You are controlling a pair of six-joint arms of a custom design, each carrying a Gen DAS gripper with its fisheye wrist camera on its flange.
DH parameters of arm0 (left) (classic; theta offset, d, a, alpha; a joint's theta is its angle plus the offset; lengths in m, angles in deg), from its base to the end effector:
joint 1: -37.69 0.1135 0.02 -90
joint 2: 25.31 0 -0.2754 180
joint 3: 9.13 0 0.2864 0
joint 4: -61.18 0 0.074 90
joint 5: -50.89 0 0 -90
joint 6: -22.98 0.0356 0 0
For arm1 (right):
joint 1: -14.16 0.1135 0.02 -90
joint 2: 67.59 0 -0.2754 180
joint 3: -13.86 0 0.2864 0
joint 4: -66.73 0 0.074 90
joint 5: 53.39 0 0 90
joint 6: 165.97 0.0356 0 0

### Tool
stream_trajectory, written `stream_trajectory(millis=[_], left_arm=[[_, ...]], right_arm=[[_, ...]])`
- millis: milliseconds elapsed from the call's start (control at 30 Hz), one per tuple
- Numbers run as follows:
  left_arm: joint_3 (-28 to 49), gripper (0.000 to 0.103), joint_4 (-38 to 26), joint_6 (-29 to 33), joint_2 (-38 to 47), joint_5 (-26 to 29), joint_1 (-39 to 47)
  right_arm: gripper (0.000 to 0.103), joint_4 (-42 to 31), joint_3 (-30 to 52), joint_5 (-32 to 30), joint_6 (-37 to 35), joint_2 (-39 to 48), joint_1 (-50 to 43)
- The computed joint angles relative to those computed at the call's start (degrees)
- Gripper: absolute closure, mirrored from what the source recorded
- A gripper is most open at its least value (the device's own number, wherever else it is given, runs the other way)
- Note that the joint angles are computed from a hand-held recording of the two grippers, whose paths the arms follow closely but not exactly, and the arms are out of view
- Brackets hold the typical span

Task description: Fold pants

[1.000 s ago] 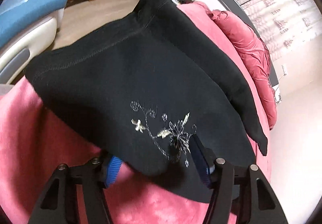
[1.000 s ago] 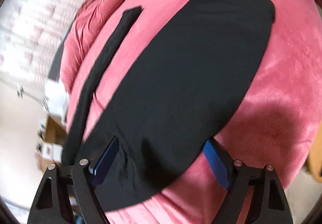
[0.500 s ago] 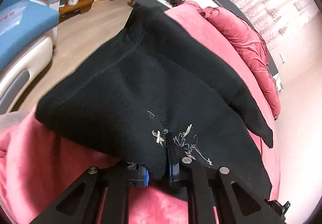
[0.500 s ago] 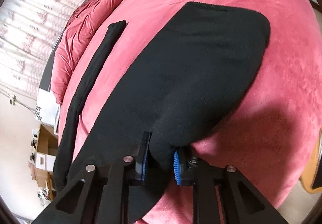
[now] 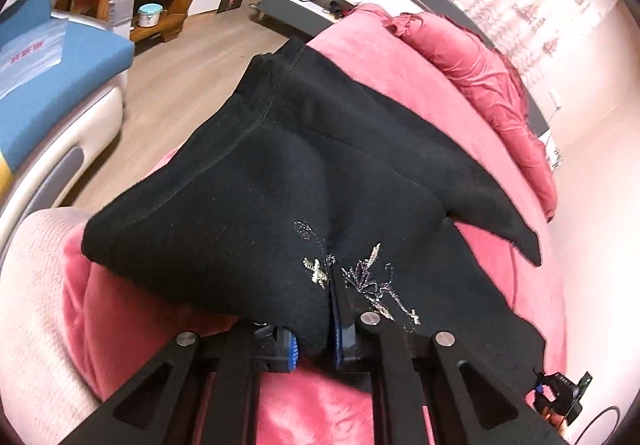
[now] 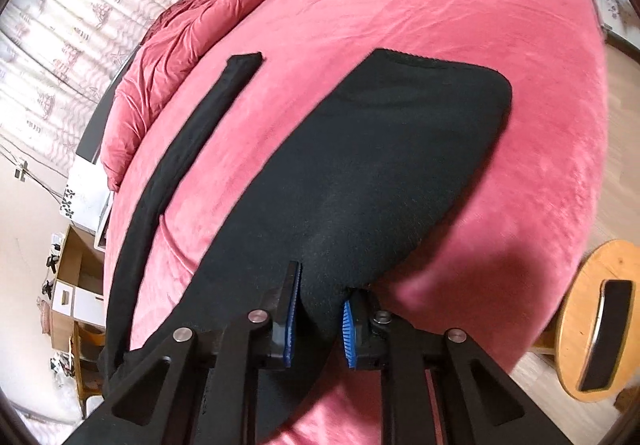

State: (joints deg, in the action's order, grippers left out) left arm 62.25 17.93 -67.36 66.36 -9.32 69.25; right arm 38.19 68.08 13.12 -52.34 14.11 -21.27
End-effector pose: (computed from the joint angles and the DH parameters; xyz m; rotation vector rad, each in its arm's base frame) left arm 0.3019 0.1647 0.1956 -0.5414 2.4682 -0.4865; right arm 0.2477 -0.1588 0.1654 1.0852 2.2353 0.4350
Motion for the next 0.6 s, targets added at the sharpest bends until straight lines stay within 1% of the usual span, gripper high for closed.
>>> stream_trajectory(millis=[33, 67, 100, 133, 167, 200, 233, 267, 300, 333, 400, 433, 467, 533, 600], left_arm=[[-1.8, 0.090, 0.8, 2.1, -1.1, -1.9, -0.6], [-1.2, 0.089, 1.9, 2.0, -0.2, -4.3, -2.7], [-1.4, 0.084, 2.6, 2.3, 0.1, -6.1, -3.5], [-1.4, 0.082, 2.5, 1.8, 0.4, -6.6, -3.6], [-1.4, 0.078, 1.6, 1.1, 0.5, -6.4, -2.9], [-0.9, 0.077, 0.2, 0.0, 0.7, -5.8, -2.2], [-0.6, 0.077, -1.9, -0.5, 0.2, -5.1, -0.8], [-1.1, 0.077, -3.2, -0.9, -1.3, -3.9, 0.9], [-1.9, 0.076, -2.7, -1.7, -3.0, -2.8, 2.2], [-3.0, 0.076, -1.3, -2.4, -5.5, -2.9, 3.1], [-3.8, 0.075, 0.9, -2.2, -8.4, -4.3, 3.1], [-3.5, 0.073, 1.8, -2.1, -9.1, -4.4, 2.5], [-2.6, 0.071, 2.1, -2.0, -9.0, -4.1, 1.7], [-0.5, 0.070, 2.2, -2.6, -8.0, -3.3, -0.6], [1.4, 0.070, 3.1, -4.1, -6.6, -3.3, -3.1]], right_arm=[[0.085, -0.2, 0.1, 0.1, -1.3, 1.0, 0.1], [0.083, -0.4, 0.5, 0.2, -2.3, 2.1, 0.2], [0.083, -0.9, 0.9, 0.5, -3.2, 3.2, 0.2], [0.079, -0.7, 0.7, 0.2, -3.2, 3.2, -0.1], [0.074, -0.5, 0.3, -0.5, -3.1, 2.9, -0.7], [0.070, -0.5, -0.2, -0.6, -3.0, 1.8, -1.3], [0.063, -0.9, -0.7, 1.2, -3.3, 0.1, -1.6], [0.062, -1.2, -1.3, 3.9, -3.5, -2.0, -1.6], [0.062, -1.2, -2.2, 7.3, -3.9, -4.9, -2.0], [0.062, -1.2, -2.8, 9.4, -4.0, -6.9, -2.2], [0.059, -1.1, -3.2, 12.3, -4.3, -10.3, -3.2], [0.056, -0.9, -2.7, 12.9, -4.9, -11.2, -3.7], [0.053, -0.8, -2.1, 12.8, -5.5, -11.3, -4.0], [0.049, -1.2, 1.2, 11.7, -6.9, -8.7, -3.5], [0.049, -2.2, 5.6, 9.8, -7.1, -4.2, -2.5]])
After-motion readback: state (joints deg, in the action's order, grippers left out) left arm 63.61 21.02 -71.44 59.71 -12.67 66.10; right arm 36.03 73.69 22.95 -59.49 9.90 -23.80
